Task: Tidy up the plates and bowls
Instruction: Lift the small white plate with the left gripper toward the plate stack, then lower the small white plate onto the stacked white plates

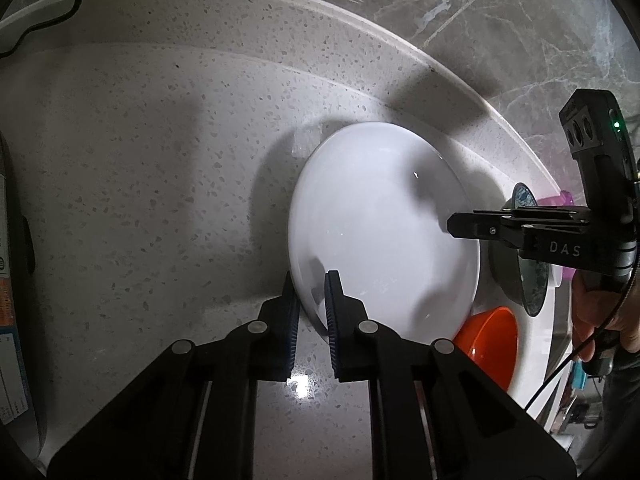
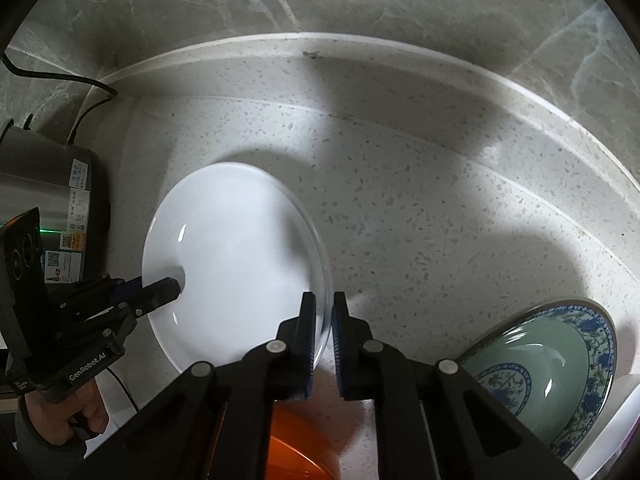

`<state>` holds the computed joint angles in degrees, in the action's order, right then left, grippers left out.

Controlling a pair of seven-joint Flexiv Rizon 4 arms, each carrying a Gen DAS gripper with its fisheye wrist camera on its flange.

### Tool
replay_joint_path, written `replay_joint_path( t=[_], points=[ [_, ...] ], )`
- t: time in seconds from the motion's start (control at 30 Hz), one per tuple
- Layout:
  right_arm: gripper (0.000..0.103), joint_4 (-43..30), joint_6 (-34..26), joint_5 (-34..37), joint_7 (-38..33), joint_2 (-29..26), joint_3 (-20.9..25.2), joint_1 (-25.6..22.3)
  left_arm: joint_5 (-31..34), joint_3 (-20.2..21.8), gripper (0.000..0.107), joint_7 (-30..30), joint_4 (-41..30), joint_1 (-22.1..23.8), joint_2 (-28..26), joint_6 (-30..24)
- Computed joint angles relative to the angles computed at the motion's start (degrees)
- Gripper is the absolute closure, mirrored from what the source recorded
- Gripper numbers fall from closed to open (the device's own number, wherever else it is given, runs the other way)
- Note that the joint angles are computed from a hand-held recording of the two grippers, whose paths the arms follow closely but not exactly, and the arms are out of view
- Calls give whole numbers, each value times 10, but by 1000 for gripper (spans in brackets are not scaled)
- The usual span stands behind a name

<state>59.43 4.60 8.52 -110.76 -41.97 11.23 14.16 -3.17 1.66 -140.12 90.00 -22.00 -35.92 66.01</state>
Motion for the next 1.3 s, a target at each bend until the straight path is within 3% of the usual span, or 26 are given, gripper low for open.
replay_joint_path(
  t=[0.27,0.5,0.83,1.3],
  points=[
    [93,-29,-22,13,-4,-2,3,-8,9,7,96,-10,8,-6,26,-7],
    [93,-18,-32,33,-13,27,7,-21,43,17,96,-39,16,-21,58,-19],
    [93,34,-39,68,-35,94,9,-49,80,5,96,-92,42,-47,101,-23],
    [93,164,-41,127,-69,222,-5,-86,140,-15,96,-183,61,-104,133,-36]
  ],
)
